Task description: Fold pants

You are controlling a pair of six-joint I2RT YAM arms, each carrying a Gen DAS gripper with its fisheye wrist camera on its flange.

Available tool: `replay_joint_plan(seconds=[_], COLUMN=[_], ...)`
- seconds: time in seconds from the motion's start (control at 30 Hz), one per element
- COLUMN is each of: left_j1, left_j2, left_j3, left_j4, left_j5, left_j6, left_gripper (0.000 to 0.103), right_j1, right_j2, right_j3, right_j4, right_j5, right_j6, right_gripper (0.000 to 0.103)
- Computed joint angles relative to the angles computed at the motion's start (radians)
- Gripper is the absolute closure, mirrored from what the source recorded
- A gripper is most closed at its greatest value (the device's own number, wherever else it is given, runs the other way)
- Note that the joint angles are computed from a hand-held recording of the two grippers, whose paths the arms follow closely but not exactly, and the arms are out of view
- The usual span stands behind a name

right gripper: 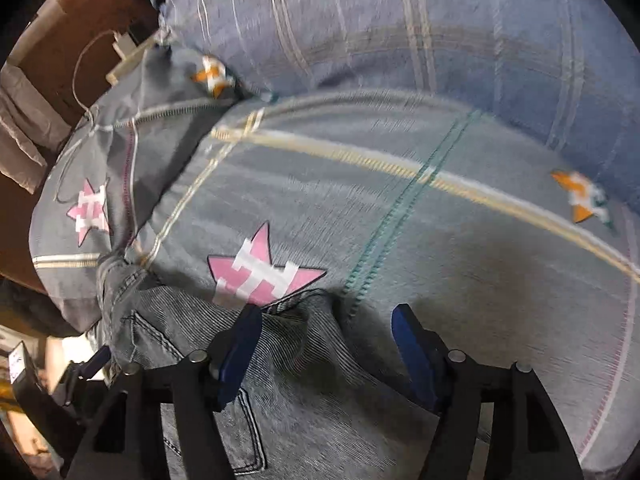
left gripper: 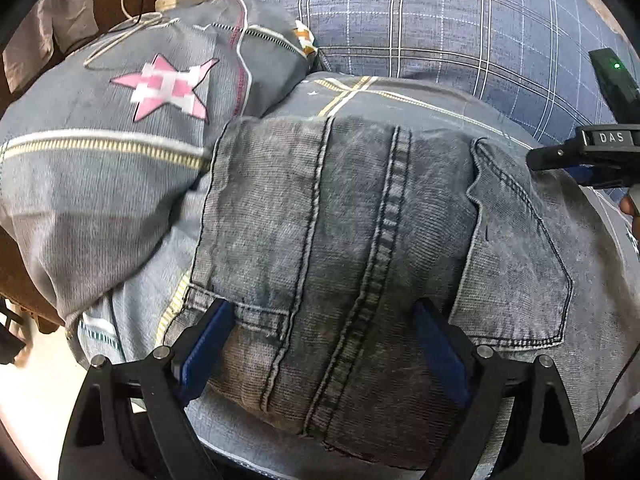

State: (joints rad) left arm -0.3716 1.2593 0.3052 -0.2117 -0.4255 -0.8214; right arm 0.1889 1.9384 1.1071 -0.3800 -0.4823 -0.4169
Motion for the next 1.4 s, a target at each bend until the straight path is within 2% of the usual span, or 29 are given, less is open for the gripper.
replay_joint_plan(seconds=[0.03,0.07,0.13,0.23,0.3,0.37,0.43,0.5,0.53,0.57,0.67,0.7,0.77,0.8,0.87,0.97,1.03,1.07,1.1,1.13,1.17,1.2,1.23,1.27,1.3,1.33,1.37,1.4], left_j1=[-0.005,-0.012,-0.027,-0.045,-0.064,-0.095,-0.099,-0.094,-0.098,-0.102,-0.106,-0.107,-0.104,-0.100,-0.089,-0.095,-0.095,-0.099,-0.106,-0.118,-0.149,-0.177,-0.216,-0.272,-0.296,-0.327,-0.351,-0.356], left_j2=[0.005,0.013,0.016,0.032,0.026,0.000,0.005,0.006,0.009,0.007,0.013,0.011,0.013,0.006,-0.009,-0.007,-0.010,-0.010,-0.025,-0.041,-0.087,-0.117,-0.154,-0.188,-0.189,-0.171,-0.128,-0.086], left_j3=[-0.003,-0.007,-0.017,-0.022,-0.025,-0.048,-0.048,-0.052,-0.051,-0.053,-0.049,-0.048,-0.044,-0.044,-0.053,-0.047,-0.039,-0.027,-0.015,-0.006,0.008,0.018,0.031,0.047,0.058,0.077,0.095,0.108], left_j4=[0.006,0.015,0.030,0.045,0.031,0.020,0.025,0.033,0.032,0.032,0.029,0.024,0.020,0.016,0.023,0.011,-0.005,-0.031,-0.066,-0.097,-0.161,-0.201,-0.250,-0.289,-0.300,-0.301,-0.269,-0.238], left_j5=[-0.006,-0.017,-0.034,-0.058,-0.066,-0.080,-0.087,-0.085,-0.088,-0.093,-0.096,-0.097,-0.095,-0.091,-0.083,-0.092,-0.089,-0.093,-0.099,-0.106,-0.131,-0.153,-0.180,-0.212,-0.224,-0.235,-0.236,-0.223], left_j6=[-0.001,-0.002,-0.010,-0.025,-0.048,-0.078,-0.078,-0.075,-0.078,-0.082,-0.088,-0.091,-0.089,-0.087,-0.077,-0.088,-0.106,-0.115,-0.121,-0.129,-0.151,-0.176,-0.209,-0.239,-0.247,-0.253,-0.234,-0.207], left_gripper=[0.011,0.011,0.010,0.008,0.008,0.008,0.008,0.008,0.008,0.008,0.007,0.007,0.007,0.007,0.007,0.007,0.007,0.007,0.008,0.008,0.008,0.008,0.008,0.008,0.008,0.008,0.008,0.008], right_j1=[0.003,0.006,0.010,-0.015,-0.034,-0.060,-0.084,-0.129,-0.165,-0.236,-0.334,-0.347,-0.377,-0.425,-0.501,-0.637,-0.688,-0.706,-0.734,-0.758,-0.796,-0.846,-0.887,-0.947,-0.975,-0.995,-1.004,-1.002], right_j2=[0.018,0.033,0.050,0.025,0.056,-0.003,-0.063,-0.177,-0.208,-0.211,-0.106,-0.037,0.075,0.142,0.132,0.121,0.179,0.263,0.344,0.374,0.355,0.318,0.324,0.329,0.328,0.325,0.336,0.390], right_j3=[0.019,0.040,0.066,0.027,0.017,-0.069,-0.113,-0.231,-0.267,-0.281,-0.246,-0.227,-0.201,-0.142,-0.136,-0.146,-0.110,-0.040,0.055,0.109,0.113,0.095,0.116,0.132,0.127,0.119,0.123,0.177], right_j4=[-0.019,-0.047,-0.089,-0.030,0.047,0.155,0.155,0.250,0.257,0.188,-0.007,-0.017,0.090,0.006,-0.092,-0.235,-0.182,-0.165,-0.315,-0.410,-0.458,-0.510,-0.608,-0.662,-0.623,-0.541,-0.444,-0.439], right_j5=[-0.016,-0.013,-0.014,-0.061,-0.050,-0.120,-0.171,-0.185,-0.234,-0.357,-0.492,-0.466,-0.352,-0.454,-0.536,-0.624,-0.583,-0.520,-0.579,-0.579,-0.577,-0.614,-0.634,-0.636,-0.624,-0.608,-0.577,-0.576], right_j6=[-0.009,-0.010,-0.001,0.038,0.137,0.152,0.136,0.156,0.152,0.116,-0.022,-0.051,0.063,0.036,-0.047,-0.292,-0.230,-0.137,-0.201,-0.261,-0.322,-0.434,-0.554,-0.617,-0.576,-0.493,-0.407,-0.389], right_gripper=[0.063,0.098,0.098,0.098,0.098,0.097,0.096,0.095,0.095,0.095,0.095,0.095,0.096,0.096,0.093,0.089,0.082,0.085,0.085,0.084,0.081,0.078,0.068,0.043,0.028,0.018,0.021,0.021])
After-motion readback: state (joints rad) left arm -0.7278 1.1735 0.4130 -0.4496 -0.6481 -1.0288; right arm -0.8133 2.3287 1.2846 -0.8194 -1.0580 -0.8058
